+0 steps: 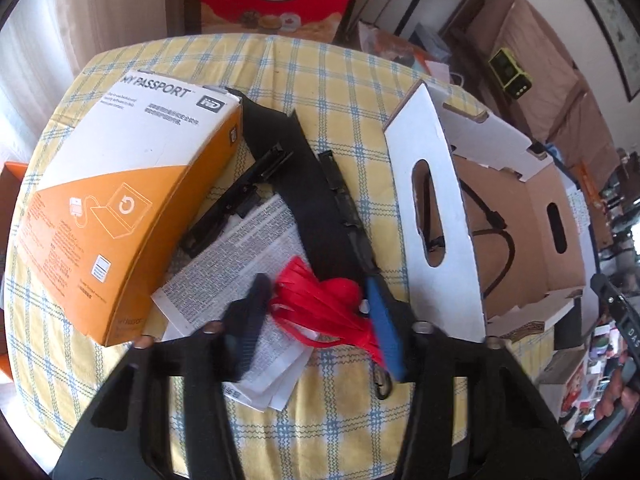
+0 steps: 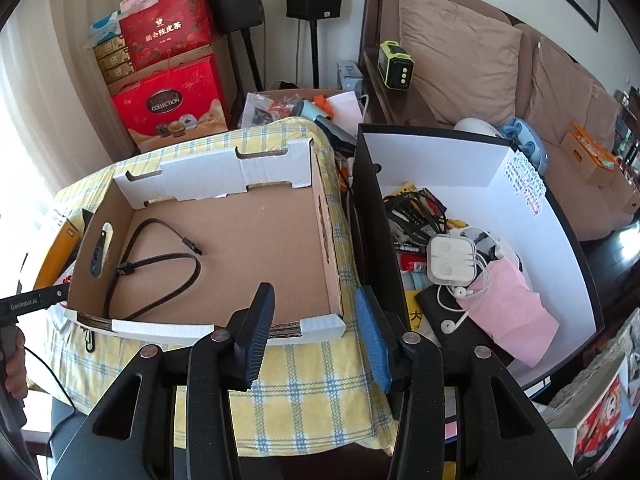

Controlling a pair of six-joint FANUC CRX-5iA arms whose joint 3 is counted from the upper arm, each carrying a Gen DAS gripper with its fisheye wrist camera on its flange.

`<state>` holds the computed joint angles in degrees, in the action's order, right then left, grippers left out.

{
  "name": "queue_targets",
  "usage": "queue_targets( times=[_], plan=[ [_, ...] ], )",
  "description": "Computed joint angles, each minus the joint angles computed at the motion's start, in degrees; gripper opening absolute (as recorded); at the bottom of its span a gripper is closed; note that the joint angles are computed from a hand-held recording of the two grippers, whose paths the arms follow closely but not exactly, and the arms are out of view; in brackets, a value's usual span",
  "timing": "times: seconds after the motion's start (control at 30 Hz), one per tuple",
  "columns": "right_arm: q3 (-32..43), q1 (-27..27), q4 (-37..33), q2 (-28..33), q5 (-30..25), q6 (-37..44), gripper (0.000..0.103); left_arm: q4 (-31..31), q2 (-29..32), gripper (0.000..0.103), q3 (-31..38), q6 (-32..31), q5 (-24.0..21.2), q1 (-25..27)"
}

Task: Organize objects
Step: 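Move the left tool back and grasp the red coiled cable, then carry the red cable into the cardboard tray and open the left tool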

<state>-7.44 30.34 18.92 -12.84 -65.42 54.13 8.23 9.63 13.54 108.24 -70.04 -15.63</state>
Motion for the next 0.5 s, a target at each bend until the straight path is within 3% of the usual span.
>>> queue_targets(
  times=[0.2, 0.37, 0.5],
  plan=[
    [-0.8, 0.0, -2.2, -1.5, -0.1, -0.6, 0.044, 0.8, -2.1, 0.037, -2.7, 0.1, 2.9, 0.6],
    [2.3, -3.8, -14.3, -1.3, -0.3, 3.6, 0.044, 4.2, -4.3, 0.037, -5.6, -1.4, 5.4, 1.9],
    [2.8, -3.3, -14.5, -0.2, -0.8, 2.6, 0.044, 6.3, -6.4, 0.037, -6.9, -2.6, 7.0, 3.0]
  ],
)
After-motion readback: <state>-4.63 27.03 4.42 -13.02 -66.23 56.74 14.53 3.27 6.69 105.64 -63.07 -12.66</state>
